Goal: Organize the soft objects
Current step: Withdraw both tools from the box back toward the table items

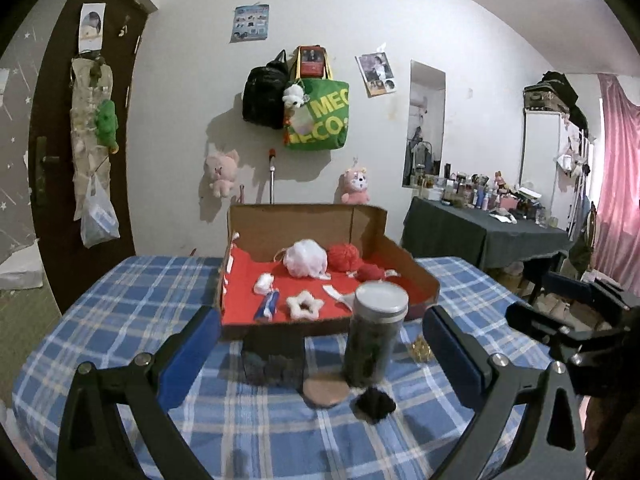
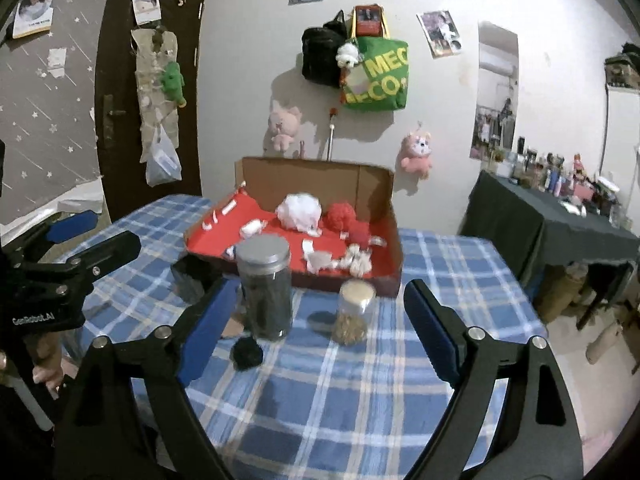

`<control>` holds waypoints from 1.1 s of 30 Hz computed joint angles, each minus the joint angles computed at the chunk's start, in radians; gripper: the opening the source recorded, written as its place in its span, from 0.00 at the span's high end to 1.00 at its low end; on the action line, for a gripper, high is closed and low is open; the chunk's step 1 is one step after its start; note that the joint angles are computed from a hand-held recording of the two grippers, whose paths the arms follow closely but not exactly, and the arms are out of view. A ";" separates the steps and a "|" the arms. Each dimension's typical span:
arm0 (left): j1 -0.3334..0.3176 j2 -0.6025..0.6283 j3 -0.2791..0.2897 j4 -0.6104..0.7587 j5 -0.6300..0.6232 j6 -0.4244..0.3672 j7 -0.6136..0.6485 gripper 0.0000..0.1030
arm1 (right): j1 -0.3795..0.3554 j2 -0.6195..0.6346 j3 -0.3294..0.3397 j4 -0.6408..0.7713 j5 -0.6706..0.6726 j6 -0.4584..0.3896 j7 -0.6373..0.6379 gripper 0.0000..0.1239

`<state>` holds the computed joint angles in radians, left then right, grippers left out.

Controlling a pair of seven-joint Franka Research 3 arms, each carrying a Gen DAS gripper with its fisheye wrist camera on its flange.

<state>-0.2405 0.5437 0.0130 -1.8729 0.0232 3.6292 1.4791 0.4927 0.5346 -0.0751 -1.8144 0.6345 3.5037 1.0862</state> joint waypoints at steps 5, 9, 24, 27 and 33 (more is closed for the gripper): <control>-0.044 0.037 0.026 -0.004 -0.065 0.014 0.024 0.00 | 0.018 0.060 -0.017 0.017 0.043 0.017 0.028 0.30; -0.090 0.075 0.061 0.012 -0.134 -0.007 0.056 0.00 | 0.030 0.109 -0.022 0.032 0.079 0.052 0.017 0.30; -0.137 0.156 0.124 0.065 -0.098 -0.135 -0.035 0.00 | 0.022 0.199 -0.048 0.085 0.082 -0.049 0.115 0.30; -0.143 0.164 0.135 0.070 -0.083 -0.152 -0.051 0.00 | 0.051 0.211 -0.090 0.095 0.078 -0.077 0.144 0.30; -0.149 0.181 0.151 0.096 -0.049 -0.201 -0.097 0.00 | 0.081 0.223 -0.141 0.096 0.036 -0.109 0.209 0.30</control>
<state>-0.3895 0.7251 0.1644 -1.7769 -0.0257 3.4278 1.3821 0.5735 0.7573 -0.2159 -1.7180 0.6709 3.3949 1.2950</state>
